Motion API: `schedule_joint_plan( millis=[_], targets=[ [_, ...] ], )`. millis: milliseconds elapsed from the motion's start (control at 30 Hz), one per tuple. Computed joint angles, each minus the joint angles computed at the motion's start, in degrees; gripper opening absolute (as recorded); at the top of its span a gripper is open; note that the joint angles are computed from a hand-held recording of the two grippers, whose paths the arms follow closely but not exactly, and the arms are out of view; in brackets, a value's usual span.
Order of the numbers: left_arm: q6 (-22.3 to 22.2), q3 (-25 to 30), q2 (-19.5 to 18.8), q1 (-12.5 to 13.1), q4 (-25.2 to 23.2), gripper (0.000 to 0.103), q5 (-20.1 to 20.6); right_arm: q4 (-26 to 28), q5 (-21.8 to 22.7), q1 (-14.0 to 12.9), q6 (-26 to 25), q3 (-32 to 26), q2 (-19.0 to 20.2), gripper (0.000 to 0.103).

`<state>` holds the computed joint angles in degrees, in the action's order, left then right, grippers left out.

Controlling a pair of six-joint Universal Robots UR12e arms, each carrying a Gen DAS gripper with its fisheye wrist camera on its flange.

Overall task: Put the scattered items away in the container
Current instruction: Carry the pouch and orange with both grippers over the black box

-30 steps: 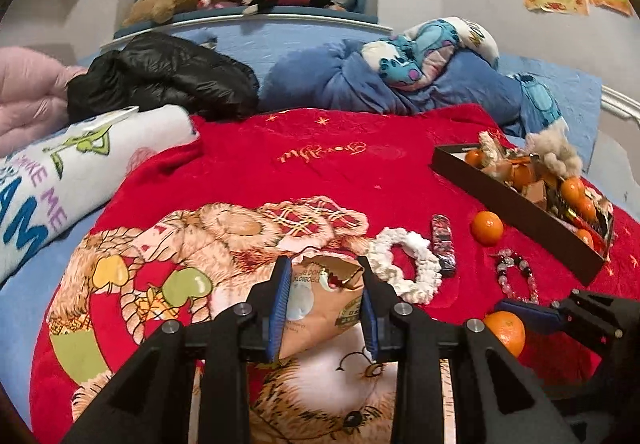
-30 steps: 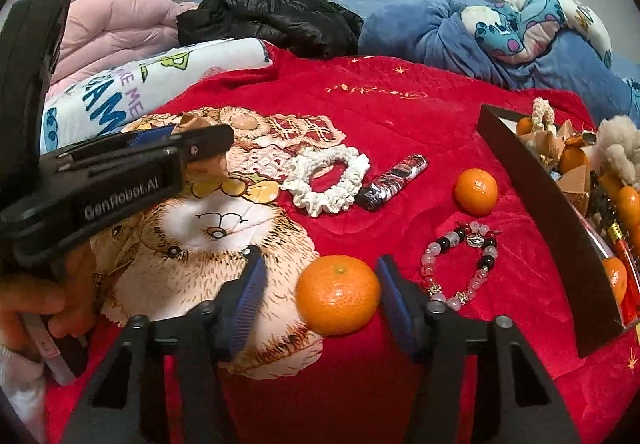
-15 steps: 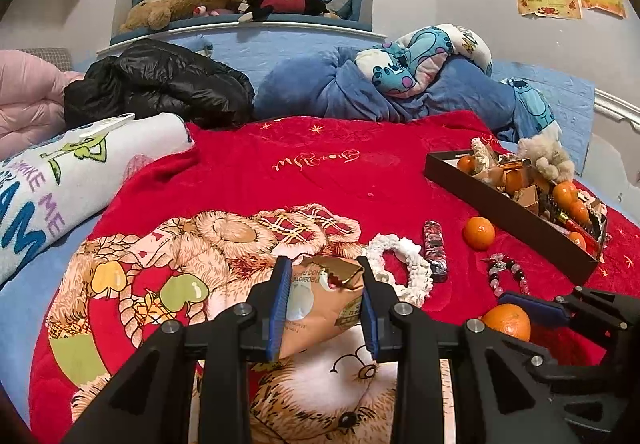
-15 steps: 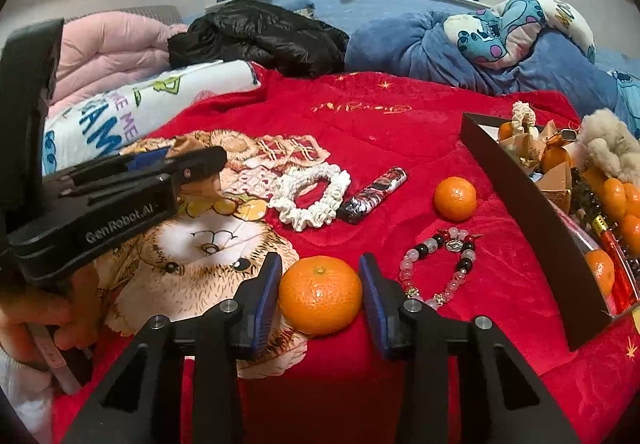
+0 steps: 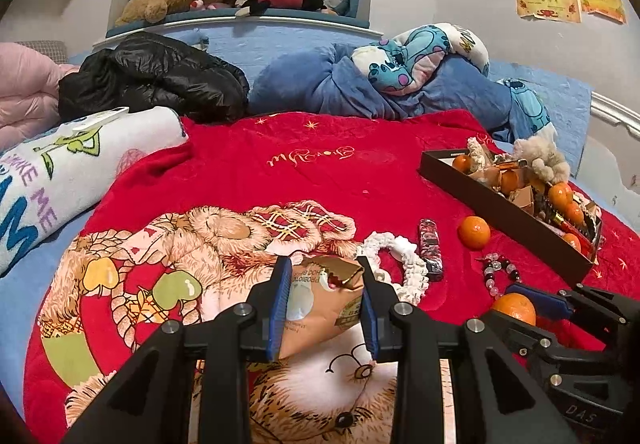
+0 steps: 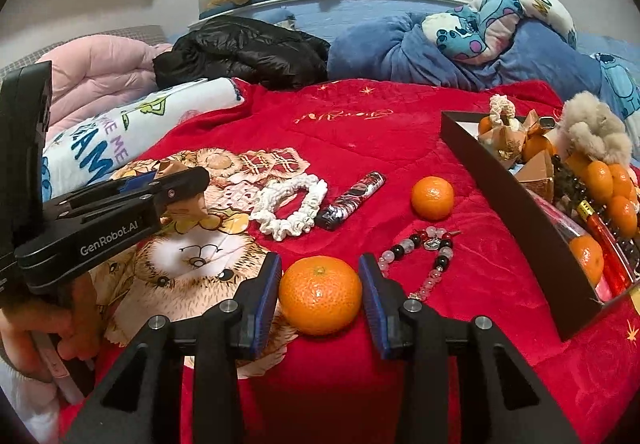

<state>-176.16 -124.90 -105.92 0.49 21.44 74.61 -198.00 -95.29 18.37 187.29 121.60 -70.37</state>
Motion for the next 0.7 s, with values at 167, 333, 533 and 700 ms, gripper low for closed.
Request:
schedule_joint_plan(
  millis=[167,333,533,700],
  targets=[
    [1.06,-0.17,0.11,-0.24,0.51,0.033,-0.18,0.30,-0.98,0.36,-0.82,-0.32,0.11,0.039],
    [-0.28,-0.96,1.42,0.69,0.91,0.033,-3.51,-0.60,1.34,-0.46,-0.23,0.41,-0.69,0.039],
    [-1.08,-2.13,4.86,1.07,-2.92,0.032,-9.13,-3.56,1.96,-1.30,-2.67,3.97,-4.55,0.038],
    [-0.66,-2.58,6.64,-1.69,-4.08,0.032,-10.15,-3.51,6.85,-5.49,-1.34,8.03,-9.87,0.038]
  ],
)
